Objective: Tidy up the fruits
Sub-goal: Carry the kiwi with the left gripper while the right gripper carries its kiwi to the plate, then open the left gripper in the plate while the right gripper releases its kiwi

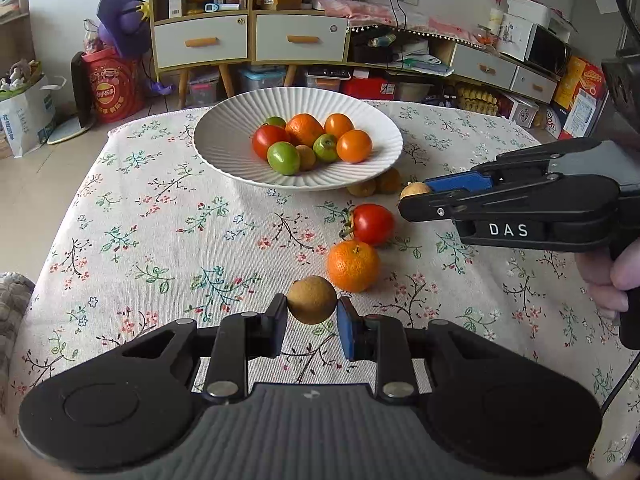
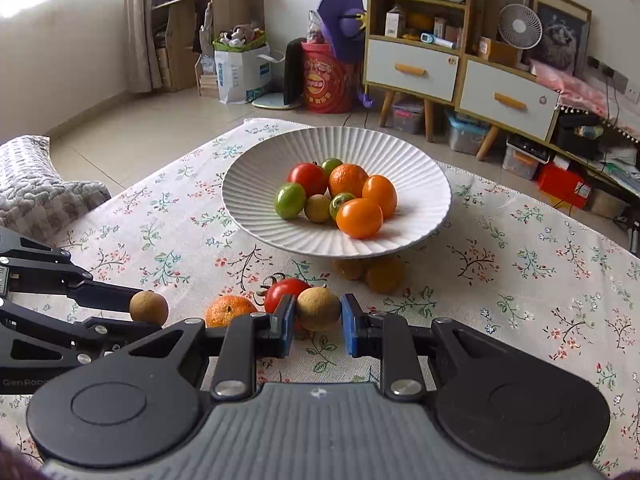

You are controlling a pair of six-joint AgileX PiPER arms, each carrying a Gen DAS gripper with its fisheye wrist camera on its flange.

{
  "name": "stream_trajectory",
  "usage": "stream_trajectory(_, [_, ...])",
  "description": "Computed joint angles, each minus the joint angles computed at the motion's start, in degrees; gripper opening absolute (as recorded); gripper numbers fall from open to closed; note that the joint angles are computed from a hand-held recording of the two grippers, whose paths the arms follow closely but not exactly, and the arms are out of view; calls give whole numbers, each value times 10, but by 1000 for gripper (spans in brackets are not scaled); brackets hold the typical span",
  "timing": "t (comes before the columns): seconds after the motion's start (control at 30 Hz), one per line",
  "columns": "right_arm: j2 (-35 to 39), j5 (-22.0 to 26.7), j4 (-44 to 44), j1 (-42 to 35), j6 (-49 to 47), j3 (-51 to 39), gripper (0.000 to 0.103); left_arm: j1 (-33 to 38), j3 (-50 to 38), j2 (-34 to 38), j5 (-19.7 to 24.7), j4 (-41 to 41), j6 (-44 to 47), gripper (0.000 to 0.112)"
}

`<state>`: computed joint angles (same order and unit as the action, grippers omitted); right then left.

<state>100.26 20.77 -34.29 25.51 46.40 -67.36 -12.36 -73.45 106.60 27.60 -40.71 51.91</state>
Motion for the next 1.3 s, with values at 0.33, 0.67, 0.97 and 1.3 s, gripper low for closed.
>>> stream_trajectory(0.33, [11,-1,-36,-19,48,-33,22,-20,-60,32,-17,3,-40,20])
stream_trajectory(0.67, [51,-5,3,-66,59,-80,22,-53,-144,90,-41,51,-134,20])
stream_trajectory(0.97, [80,-12,57,-81,41,-107,22,-69,-198,133,-45,104,-212,20])
stream_trajectory(1.3, [87,-9,87,-86,13,-113,22,-78,-225,151,-34,161,-279,20])
